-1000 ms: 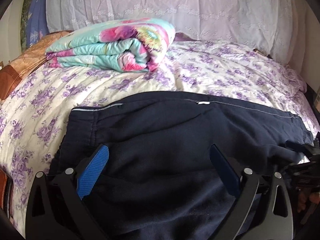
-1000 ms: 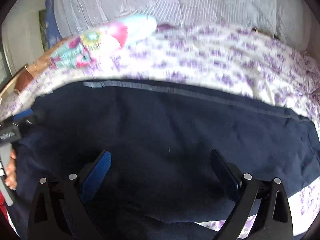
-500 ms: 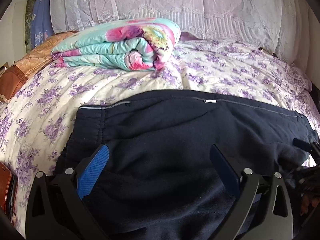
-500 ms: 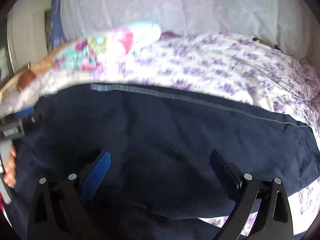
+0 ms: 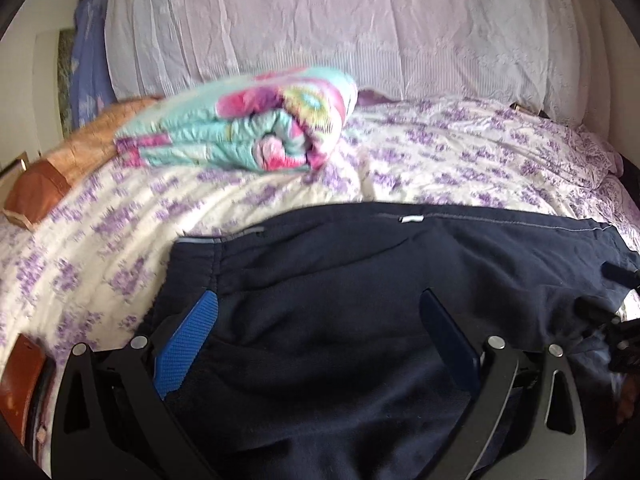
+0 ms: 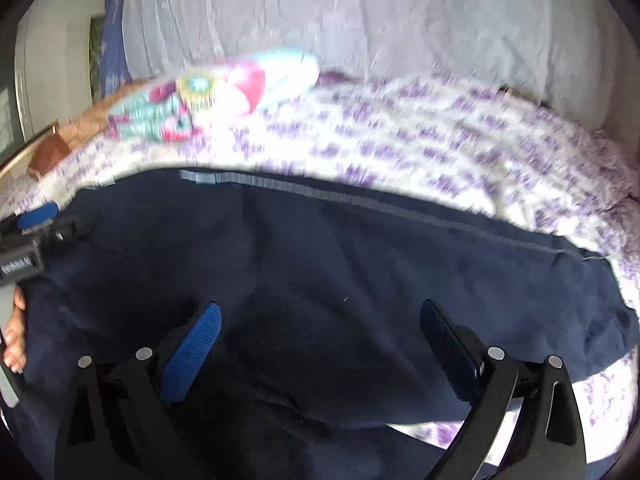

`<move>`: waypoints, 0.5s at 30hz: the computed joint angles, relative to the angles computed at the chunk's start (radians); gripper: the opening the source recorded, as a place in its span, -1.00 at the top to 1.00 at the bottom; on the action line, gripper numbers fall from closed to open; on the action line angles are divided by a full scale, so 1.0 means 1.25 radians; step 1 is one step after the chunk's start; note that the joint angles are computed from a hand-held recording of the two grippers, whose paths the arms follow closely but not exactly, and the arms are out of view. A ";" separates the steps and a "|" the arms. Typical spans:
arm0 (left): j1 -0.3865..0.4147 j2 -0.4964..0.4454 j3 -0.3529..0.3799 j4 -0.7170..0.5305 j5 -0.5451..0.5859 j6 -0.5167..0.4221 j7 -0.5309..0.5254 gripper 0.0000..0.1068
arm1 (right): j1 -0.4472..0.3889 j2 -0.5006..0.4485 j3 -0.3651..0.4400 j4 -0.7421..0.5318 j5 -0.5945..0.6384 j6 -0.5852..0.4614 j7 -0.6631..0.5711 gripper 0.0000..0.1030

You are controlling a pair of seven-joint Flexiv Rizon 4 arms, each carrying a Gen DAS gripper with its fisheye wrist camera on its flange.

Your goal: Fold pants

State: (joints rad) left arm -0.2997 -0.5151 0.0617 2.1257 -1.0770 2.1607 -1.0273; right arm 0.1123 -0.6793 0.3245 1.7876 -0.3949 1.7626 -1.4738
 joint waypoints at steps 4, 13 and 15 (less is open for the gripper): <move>0.031 0.022 -0.042 0.064 0.139 0.084 -0.169 -0.84 | -0.179 -0.008 0.171 0.060 -0.061 0.069 0.002 -0.93; 0.022 0.032 -0.003 0.072 0.237 -0.012 -0.282 -0.84 | -0.325 -0.040 0.301 0.083 -0.163 -0.042 0.050 -0.93; -0.006 0.027 0.014 0.071 0.200 -0.001 -0.277 -0.84 | -0.318 -0.034 0.298 0.090 -0.139 -0.042 0.039 -0.93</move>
State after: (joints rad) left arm -0.3066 -0.4813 0.0787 2.2150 -0.8267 2.1593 -1.3733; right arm -0.2850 -0.7222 0.6974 1.9002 -0.5685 1.7107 -1.4247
